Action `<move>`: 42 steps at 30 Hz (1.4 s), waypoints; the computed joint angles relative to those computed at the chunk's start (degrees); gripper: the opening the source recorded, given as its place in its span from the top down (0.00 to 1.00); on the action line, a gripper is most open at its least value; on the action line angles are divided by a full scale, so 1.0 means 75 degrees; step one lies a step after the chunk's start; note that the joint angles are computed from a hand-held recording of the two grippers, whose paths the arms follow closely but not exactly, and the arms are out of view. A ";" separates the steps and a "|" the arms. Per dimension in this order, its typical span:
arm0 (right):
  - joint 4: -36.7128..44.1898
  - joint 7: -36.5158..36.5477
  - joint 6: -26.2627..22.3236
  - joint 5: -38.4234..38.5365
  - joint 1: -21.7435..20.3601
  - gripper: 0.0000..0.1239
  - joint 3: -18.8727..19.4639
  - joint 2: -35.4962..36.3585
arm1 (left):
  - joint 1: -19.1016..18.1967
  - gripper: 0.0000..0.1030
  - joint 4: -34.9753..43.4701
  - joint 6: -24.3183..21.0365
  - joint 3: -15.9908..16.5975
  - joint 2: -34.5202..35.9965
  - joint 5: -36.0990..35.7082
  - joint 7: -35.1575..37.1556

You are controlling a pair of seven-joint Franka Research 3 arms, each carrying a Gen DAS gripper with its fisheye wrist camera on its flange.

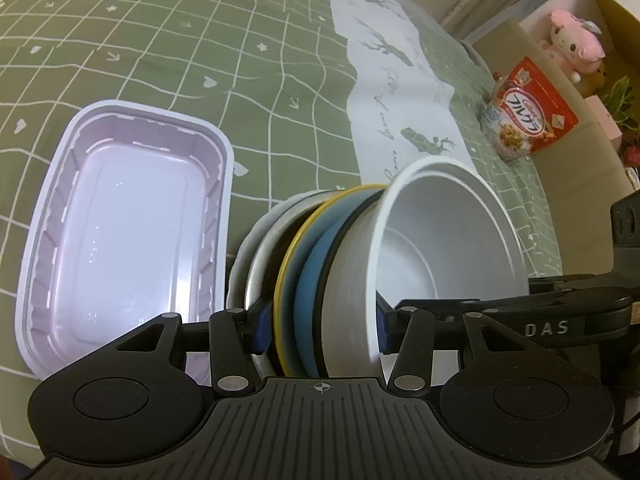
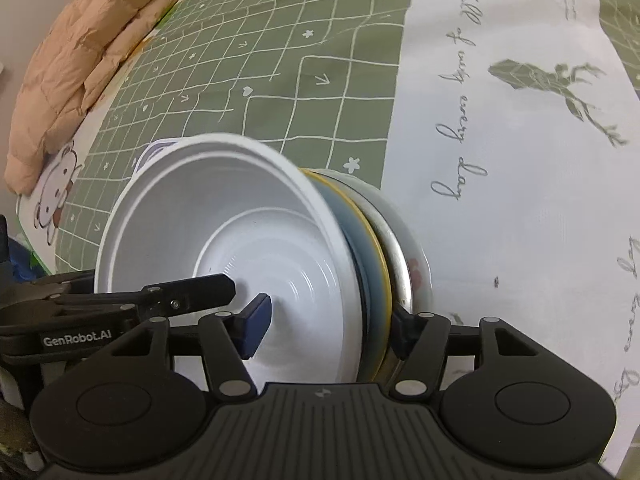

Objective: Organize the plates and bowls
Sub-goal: 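Hold the white bowl rim with both tools and press it onto the stack, then open both tools, release the white bowl and move toward the lilac tray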

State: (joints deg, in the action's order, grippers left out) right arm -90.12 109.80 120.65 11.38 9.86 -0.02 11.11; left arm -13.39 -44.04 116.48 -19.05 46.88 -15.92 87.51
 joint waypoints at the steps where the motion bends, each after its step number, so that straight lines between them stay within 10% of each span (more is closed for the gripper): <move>1: -0.0063 0.0024 0.0034 0.0020 -0.0005 0.52 -0.0005 -0.0059 | -0.0015 0.51 0.0015 -0.0020 0.0010 -0.0003 0.0027 0.0010; 11: -0.0717 0.0195 0.1040 -0.1247 0.0235 0.50 0.0047 -0.0873 | 0.0209 0.52 -0.0804 0.0937 -0.0101 -0.0709 -0.0148 0.0301; 17: -0.1810 0.1782 0.1950 -0.4481 0.0487 0.37 0.0190 -0.1482 | 0.0093 0.52 -0.1363 0.1240 0.0120 -0.1239 0.0228 0.0181; 27: -0.2324 0.0847 0.2706 -0.1630 0.0224 0.38 0.0261 -0.1564 | 0.0280 0.57 -0.1354 0.0670 -0.0086 -0.1093 -0.0277 -0.0105; 42: -0.2300 0.0370 0.2987 -0.1259 0.0240 0.48 0.0267 -0.1649 | 0.0408 0.59 -0.1622 0.1089 -0.0137 -0.1427 -0.0435 0.0052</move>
